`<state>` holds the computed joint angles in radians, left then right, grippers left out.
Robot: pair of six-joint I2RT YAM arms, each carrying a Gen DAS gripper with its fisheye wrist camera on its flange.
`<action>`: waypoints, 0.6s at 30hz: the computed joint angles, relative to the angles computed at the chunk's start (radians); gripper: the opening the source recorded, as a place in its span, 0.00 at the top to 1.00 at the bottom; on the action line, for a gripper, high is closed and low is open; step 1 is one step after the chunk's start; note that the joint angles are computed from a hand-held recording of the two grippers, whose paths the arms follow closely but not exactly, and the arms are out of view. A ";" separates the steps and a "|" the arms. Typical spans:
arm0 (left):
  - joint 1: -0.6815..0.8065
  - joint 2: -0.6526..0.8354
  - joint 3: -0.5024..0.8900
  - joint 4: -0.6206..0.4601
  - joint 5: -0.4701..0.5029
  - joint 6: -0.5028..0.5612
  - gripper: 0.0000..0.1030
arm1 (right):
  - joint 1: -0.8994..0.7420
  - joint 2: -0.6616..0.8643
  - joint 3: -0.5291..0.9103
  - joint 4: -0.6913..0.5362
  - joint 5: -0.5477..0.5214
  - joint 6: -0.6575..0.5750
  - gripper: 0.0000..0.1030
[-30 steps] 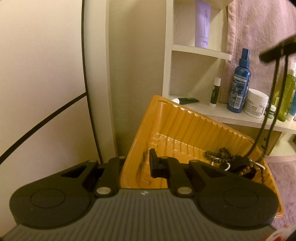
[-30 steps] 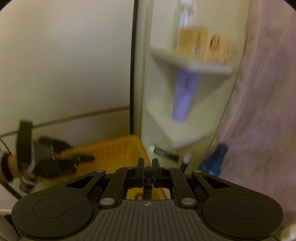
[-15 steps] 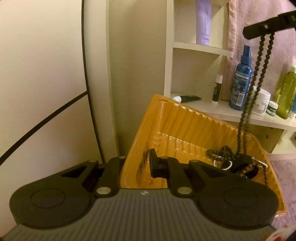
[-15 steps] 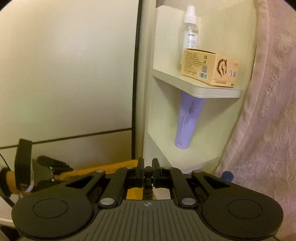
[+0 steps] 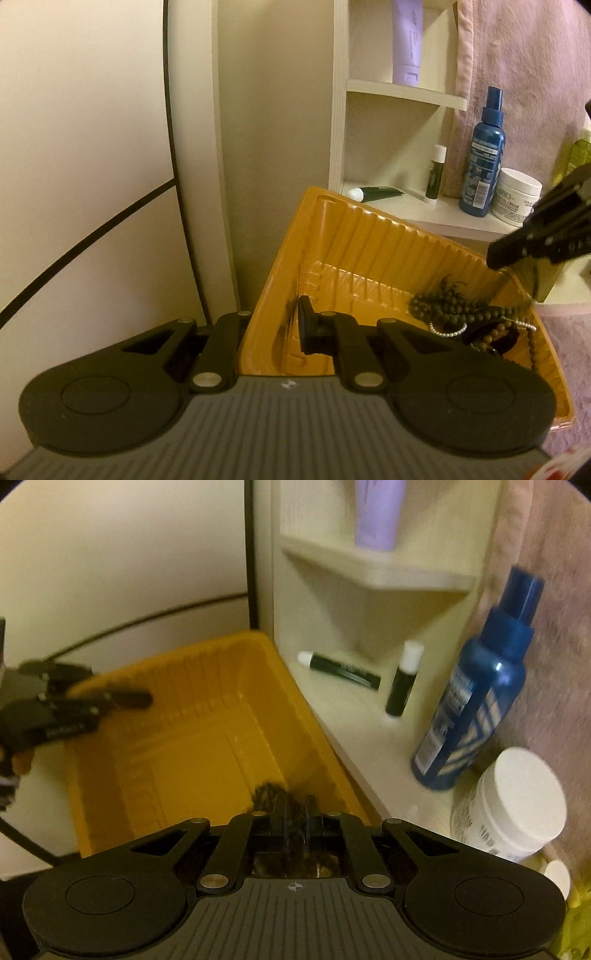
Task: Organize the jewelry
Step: 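Lower the bead strand into the tray and open the right gripper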
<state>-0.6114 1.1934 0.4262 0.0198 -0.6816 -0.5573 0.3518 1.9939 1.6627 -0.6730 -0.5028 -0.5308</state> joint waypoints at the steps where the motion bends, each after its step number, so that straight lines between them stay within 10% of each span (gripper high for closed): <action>1: 0.001 0.002 0.000 0.001 0.000 0.001 0.90 | -0.002 0.014 0.002 0.011 0.007 0.001 0.92; 5: 0.001 0.007 0.005 -0.002 0.001 0.001 0.90 | 0.010 0.027 0.000 0.011 0.031 -0.004 0.87; 9: 0.000 0.007 0.004 -0.003 -0.001 0.001 0.90 | 0.018 -0.007 -0.070 0.088 0.041 0.018 0.45; 18: 0.007 0.014 0.005 -0.001 0.004 -0.003 0.89 | 0.002 -0.087 -0.171 0.146 0.029 0.058 0.41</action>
<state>-0.6044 1.2075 0.4307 0.0187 -0.6772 -0.5600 0.3533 1.9073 1.4914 -0.5270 -0.4735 -0.4724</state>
